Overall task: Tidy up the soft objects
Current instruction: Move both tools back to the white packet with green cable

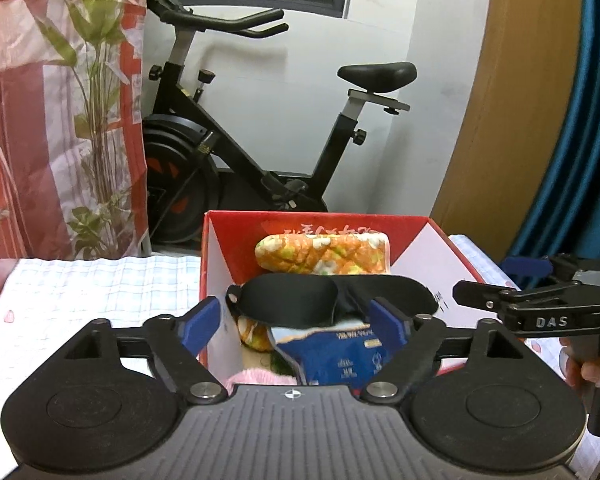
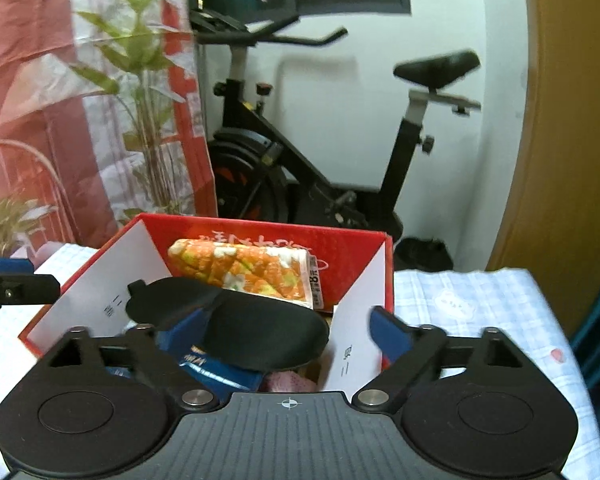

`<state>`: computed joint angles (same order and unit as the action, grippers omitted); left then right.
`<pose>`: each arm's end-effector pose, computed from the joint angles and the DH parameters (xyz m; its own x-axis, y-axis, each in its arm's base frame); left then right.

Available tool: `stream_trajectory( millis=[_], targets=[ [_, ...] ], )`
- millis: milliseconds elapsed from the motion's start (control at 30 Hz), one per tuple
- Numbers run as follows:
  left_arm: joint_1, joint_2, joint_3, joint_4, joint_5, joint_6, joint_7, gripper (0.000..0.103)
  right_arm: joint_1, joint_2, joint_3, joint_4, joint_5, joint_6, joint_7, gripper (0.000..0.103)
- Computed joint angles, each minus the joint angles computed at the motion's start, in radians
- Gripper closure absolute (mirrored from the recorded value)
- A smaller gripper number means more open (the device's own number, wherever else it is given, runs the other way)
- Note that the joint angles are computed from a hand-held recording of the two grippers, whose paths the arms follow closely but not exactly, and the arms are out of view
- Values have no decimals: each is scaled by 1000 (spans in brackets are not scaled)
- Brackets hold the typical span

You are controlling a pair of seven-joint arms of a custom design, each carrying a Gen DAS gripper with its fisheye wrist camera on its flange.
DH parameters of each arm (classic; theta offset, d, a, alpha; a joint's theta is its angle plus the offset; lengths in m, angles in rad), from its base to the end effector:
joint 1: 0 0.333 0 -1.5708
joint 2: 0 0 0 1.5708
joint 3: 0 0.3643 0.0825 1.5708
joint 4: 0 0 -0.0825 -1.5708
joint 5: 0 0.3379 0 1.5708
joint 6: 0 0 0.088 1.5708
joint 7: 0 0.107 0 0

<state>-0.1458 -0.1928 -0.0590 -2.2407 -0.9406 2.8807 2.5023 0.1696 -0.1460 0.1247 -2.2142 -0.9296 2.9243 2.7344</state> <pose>0.4758 -0.0539 0.5970 -0.3669 -0.9242 0.1063 -0.5752 0.1355 -0.8067 0.4548 0.1947 0.5893 0.0097 -0.9967 -0.0804 -0.5794 0.0599 -0.8128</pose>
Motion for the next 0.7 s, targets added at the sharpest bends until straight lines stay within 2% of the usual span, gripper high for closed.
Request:
stream_trajectory(
  millis=[33,200,333,433,533,700],
  targets=[
    [0,-13,1,-10,-1,-3,2,13,-6,-16,12,-8,-37,-1,30,1],
    [-9,-99,22,-88,-12,-48,28,13,-16,-84,48,-56,-94,4,102,0],
    [-23,-165,44,-163,-23,-87,39,13,-31,-149,75,-135,-122,61,184,0],
    [-17,-202,49,-221,-10,-119,17,13,-62,-203,120,-197,-149,84,235,0],
    [-15,-231,53,-279,-12,-127,3,15,-62,-252,148,-269,-138,101,247,0],
    [-15,-268,57,-357,-33,-119,-34,19,-47,-312,189,-375,-46,102,229,1]
  ],
)
